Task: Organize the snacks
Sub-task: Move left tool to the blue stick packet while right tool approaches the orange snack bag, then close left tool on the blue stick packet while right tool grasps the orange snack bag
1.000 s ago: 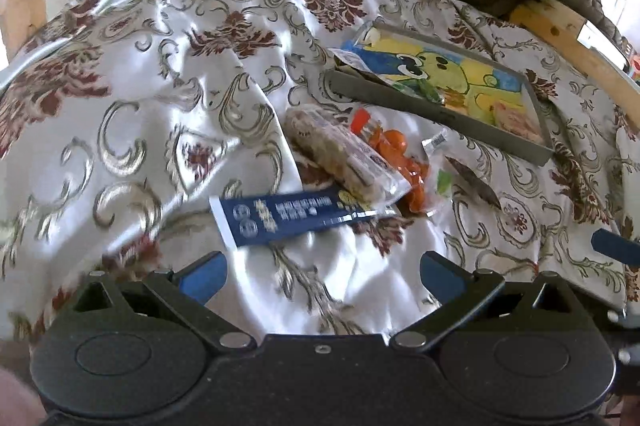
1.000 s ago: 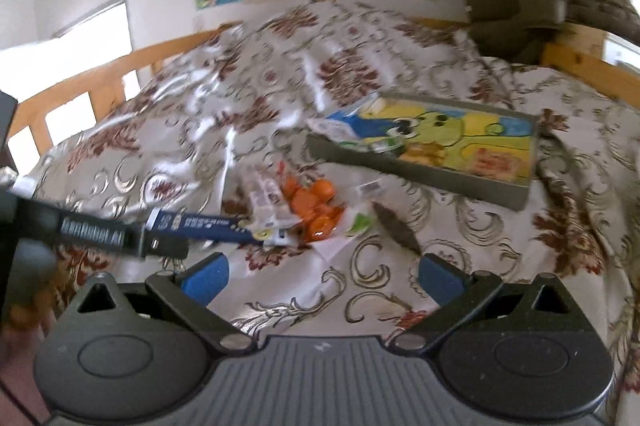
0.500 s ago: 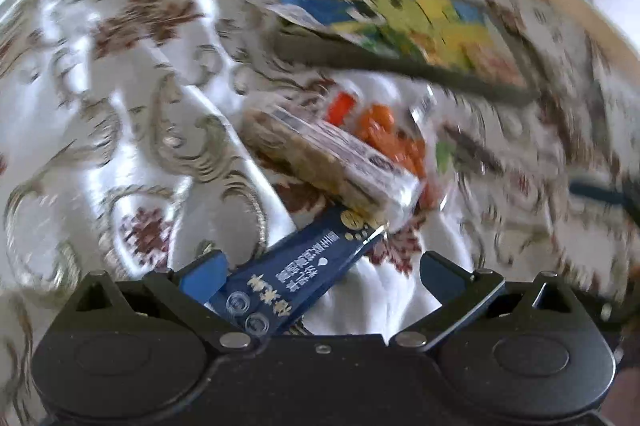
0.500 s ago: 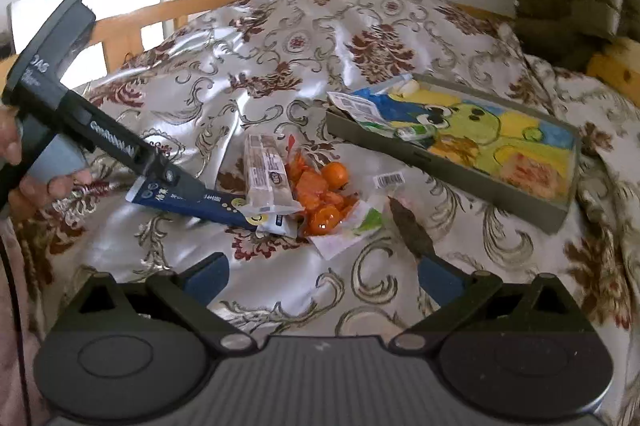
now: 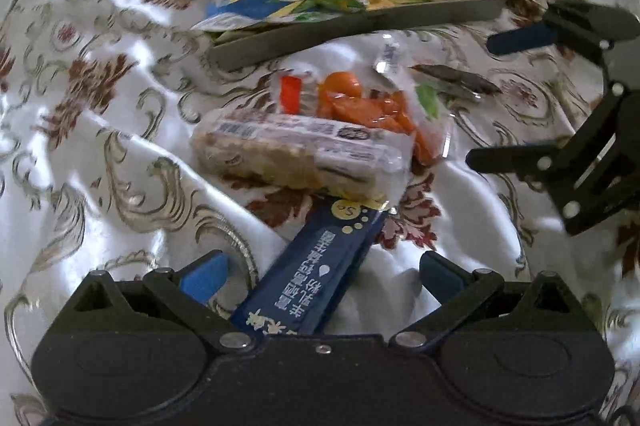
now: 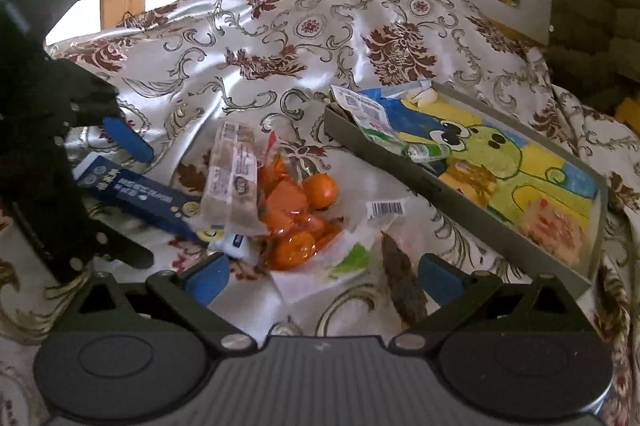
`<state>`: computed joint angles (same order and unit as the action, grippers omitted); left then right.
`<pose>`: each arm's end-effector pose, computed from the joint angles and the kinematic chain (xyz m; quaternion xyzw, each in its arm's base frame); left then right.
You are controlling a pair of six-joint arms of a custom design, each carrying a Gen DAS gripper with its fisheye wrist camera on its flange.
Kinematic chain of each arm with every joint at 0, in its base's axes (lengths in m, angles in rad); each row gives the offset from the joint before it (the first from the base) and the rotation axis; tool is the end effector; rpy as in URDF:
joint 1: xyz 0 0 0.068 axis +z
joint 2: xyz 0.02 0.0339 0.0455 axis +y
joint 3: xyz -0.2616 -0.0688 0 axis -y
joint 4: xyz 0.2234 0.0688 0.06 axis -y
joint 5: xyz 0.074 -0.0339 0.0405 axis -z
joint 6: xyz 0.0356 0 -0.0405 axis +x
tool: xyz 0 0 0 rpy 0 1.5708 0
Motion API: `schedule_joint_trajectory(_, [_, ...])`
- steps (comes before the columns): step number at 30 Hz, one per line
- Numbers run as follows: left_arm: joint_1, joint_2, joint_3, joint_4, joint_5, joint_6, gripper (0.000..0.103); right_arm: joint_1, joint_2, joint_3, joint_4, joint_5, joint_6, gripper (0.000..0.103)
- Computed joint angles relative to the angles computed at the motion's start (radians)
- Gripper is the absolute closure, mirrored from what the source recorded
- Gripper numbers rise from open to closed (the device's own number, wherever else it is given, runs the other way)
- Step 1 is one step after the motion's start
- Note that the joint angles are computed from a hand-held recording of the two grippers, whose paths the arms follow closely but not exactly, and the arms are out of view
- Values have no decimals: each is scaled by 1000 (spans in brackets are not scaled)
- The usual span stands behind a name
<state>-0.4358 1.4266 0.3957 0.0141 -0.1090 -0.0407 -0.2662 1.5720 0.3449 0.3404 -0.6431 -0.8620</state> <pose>0.1886 -0.0836 0.1186 0.1739 0.9447 -0.0135 0.2777 0.2148 -0.0365 0.1056 -0.3637 0.8233 0.0815 0.4281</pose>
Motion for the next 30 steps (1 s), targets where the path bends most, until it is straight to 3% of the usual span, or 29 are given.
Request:
schedule_joint_trajectory(7, [-8,33,18,2,3,-17,8,101,124,47,89,63,-11,2])
schedule_joint_trajectory(9, [-4,42,23,-10,8,-19,9,137,163,39,167,116,-15,10])
schedule_joint_trajectory(11, [8,44,22,-11,23,-20,12,172,198,33,225,167,-29,10])
schedule_joint_trajectory(15, [19,47,13,3,40,-16,15,204,248,45,270,174,-45,11])
schedule_joint_trajectory(21, [16,43,13,-5,59,-20,25,241,328,124,255,163,-13,12])
schedule_joint_trajectory(23, [23,34,12,-12,79,-18,33,245,349,157,224,154,-4,12])
schedule_joint_trajectory(27, [41,28,9,-6,119,-11,43,236,342,188,145,134,32,23])
schedule_joint_trajectory(30, [59,21,5,-3,159,-6,56,247,309,157,152,161,40,28])
